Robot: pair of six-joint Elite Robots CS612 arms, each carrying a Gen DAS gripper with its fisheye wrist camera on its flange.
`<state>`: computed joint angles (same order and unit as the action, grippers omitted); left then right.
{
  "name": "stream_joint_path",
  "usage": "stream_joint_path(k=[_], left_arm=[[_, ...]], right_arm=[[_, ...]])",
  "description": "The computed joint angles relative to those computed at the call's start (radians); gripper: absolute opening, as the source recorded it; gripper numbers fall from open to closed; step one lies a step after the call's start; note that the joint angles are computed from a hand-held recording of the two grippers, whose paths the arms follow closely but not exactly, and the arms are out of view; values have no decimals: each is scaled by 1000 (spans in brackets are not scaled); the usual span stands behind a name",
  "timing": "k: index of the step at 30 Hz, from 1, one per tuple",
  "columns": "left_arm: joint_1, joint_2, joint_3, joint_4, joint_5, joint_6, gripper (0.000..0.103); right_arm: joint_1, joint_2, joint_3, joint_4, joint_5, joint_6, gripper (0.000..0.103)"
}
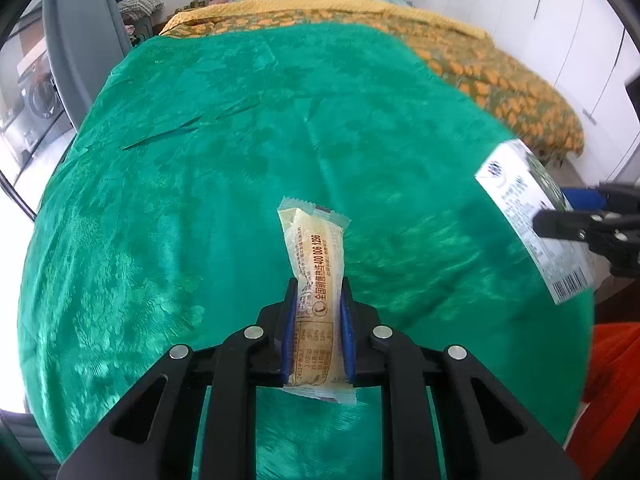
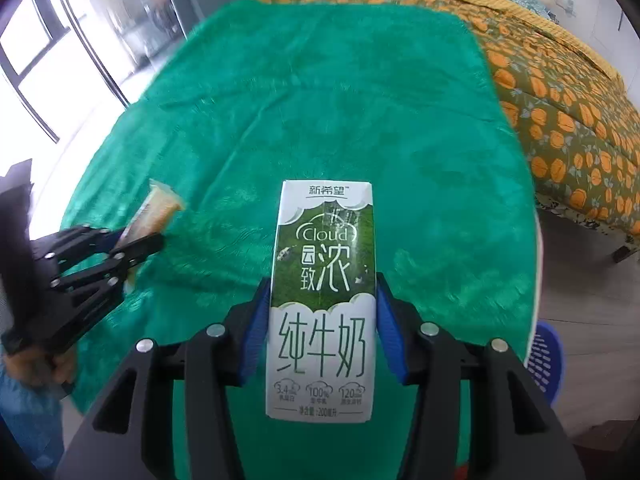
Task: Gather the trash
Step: 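Carry both items over the blue wastebasket and open both tools to drop them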
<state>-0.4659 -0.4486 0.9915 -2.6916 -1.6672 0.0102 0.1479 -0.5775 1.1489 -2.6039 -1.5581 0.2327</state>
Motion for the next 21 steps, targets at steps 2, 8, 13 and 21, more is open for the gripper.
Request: stream_joint_path(k=[2,8,13,21], left_arm=[[-1,-14,23,-32,-39,-17,17],[-41,-57,88,-99,-147,-30,17],[-104,-79,118,-112,-244,13,17],[-227,-37,46,-12,-314,77,17]], right_arm=[[-12,-34,65,-68,30,3,48],[-71,-133,281,-308,131,44,48],[-128,-207,454,-420,73,98,48],[-239,-234,641,-491,-48,201,48]])
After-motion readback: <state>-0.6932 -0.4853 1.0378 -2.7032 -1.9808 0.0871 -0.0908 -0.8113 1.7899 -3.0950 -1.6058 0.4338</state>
